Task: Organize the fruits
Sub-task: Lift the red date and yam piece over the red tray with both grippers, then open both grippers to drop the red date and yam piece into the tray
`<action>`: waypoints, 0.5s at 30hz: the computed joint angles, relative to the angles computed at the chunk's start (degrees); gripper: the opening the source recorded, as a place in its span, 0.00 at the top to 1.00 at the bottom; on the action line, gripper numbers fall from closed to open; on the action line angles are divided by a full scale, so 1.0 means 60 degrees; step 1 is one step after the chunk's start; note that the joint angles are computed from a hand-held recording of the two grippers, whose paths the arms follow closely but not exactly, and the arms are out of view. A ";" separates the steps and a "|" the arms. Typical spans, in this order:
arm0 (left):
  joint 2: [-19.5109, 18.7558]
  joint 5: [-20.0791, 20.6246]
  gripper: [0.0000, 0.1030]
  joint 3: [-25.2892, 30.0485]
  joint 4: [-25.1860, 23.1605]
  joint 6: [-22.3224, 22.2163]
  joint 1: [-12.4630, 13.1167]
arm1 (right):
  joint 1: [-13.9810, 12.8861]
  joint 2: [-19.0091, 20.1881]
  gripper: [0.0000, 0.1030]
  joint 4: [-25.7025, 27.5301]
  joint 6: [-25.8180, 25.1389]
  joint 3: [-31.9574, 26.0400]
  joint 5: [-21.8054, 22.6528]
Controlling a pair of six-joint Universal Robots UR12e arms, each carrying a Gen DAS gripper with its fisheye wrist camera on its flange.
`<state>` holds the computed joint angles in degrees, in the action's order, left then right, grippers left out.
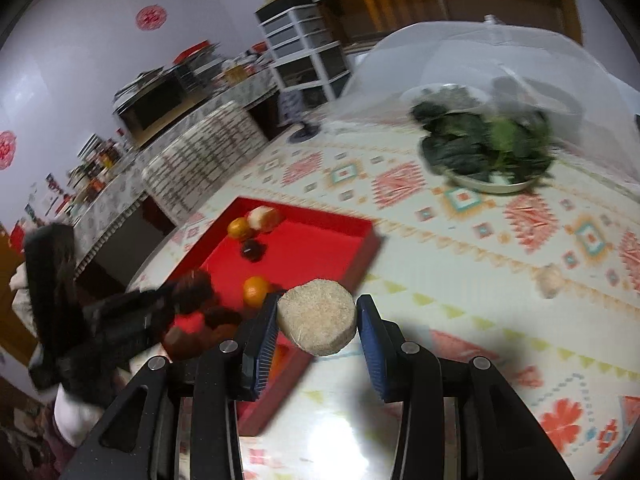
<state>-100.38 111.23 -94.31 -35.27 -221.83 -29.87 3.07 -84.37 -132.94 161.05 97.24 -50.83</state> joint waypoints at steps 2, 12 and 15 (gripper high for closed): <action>0.0145 0.0077 0.72 -0.0172 -0.0107 -0.0202 0.0167 | 0.0223 0.0053 0.59 0.0139 -0.0093 -0.0003 -0.0015; 0.0313 -0.0148 0.67 -0.0526 -0.0428 -0.1047 0.0753 | 0.0987 0.0133 0.59 0.0699 -0.0999 0.0094 -0.0261; 0.0323 -0.0029 0.48 -0.0561 -0.0270 -0.1161 0.0736 | 0.1078 0.0122 0.58 0.0793 -0.1235 0.0137 -0.0330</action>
<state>-98.44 111.06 -97.68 -36.89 -228.80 -25.45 9.54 -83.64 -128.18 153.64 98.06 -52.81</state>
